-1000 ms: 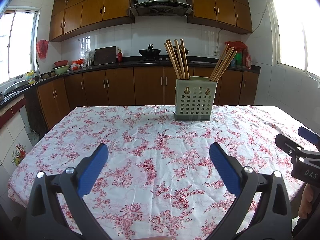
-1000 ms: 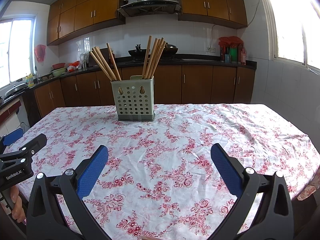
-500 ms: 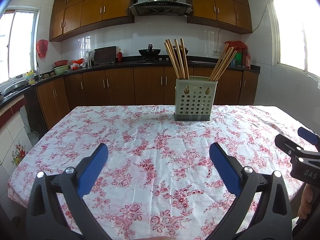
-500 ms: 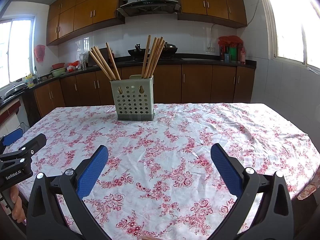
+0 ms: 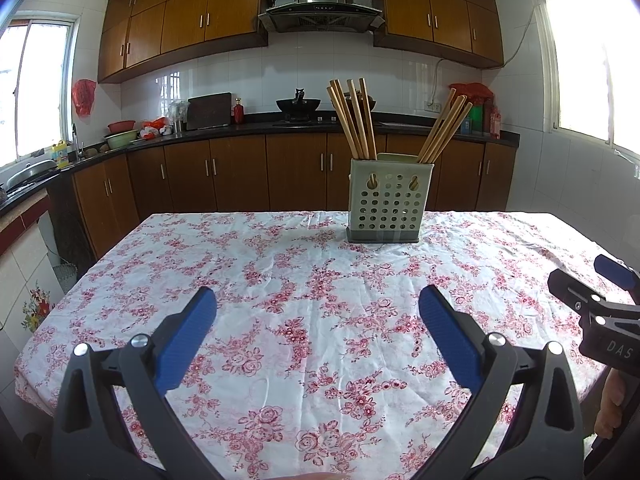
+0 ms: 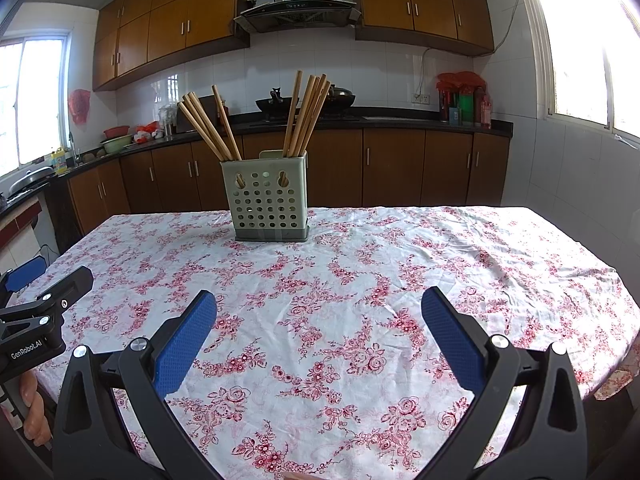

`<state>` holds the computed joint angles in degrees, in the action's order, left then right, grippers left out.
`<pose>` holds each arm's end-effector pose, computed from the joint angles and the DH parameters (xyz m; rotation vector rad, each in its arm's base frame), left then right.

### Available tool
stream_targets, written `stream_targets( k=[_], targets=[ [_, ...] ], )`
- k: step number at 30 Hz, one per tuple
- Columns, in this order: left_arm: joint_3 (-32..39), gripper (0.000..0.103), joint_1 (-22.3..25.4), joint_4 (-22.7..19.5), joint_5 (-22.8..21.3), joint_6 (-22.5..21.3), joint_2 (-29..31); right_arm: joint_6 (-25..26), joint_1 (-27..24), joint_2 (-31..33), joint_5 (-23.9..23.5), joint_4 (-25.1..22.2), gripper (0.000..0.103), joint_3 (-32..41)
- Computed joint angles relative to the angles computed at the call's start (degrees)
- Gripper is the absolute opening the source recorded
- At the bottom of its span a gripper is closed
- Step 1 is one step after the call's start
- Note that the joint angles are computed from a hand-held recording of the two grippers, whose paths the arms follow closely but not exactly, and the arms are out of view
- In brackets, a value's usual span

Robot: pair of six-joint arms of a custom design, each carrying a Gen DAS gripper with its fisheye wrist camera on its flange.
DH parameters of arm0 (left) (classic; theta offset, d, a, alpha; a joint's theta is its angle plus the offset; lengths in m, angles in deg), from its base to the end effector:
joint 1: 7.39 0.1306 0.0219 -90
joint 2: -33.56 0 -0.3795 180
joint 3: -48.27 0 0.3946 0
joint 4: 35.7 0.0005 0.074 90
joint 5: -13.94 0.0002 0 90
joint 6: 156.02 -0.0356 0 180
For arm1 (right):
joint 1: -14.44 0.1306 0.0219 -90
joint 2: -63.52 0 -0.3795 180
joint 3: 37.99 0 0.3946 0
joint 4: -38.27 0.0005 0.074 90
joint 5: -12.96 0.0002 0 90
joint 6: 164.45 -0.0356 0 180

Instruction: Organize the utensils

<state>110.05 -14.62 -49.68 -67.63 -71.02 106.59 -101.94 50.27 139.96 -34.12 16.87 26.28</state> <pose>0.3930 -0.0556 0.3699 0.3072 1.9866 -0.1727 0.3403 0.2152 0.3608 0.2679 1.9710 -0.1031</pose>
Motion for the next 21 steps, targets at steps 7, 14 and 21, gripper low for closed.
stream_targets(
  k=[7, 14, 21],
  targets=[
    [0.1, 0.099, -0.1, -0.1, 0.0, 0.1, 0.0, -0.1, 0.0, 0.1, 0.0, -0.1, 0.101, 0.2],
    [0.0, 0.099, -0.1, -0.2, -0.1, 0.0, 0.0, -0.2, 0.0, 0.2, -0.2, -0.3, 0.101, 0.2],
    [0.1, 0.099, 0.0, -0.3, 0.1, 0.0, 0.1, -0.5, 0.2, 0.2, 0.1, -0.5, 0.101, 0.2]
  ],
)
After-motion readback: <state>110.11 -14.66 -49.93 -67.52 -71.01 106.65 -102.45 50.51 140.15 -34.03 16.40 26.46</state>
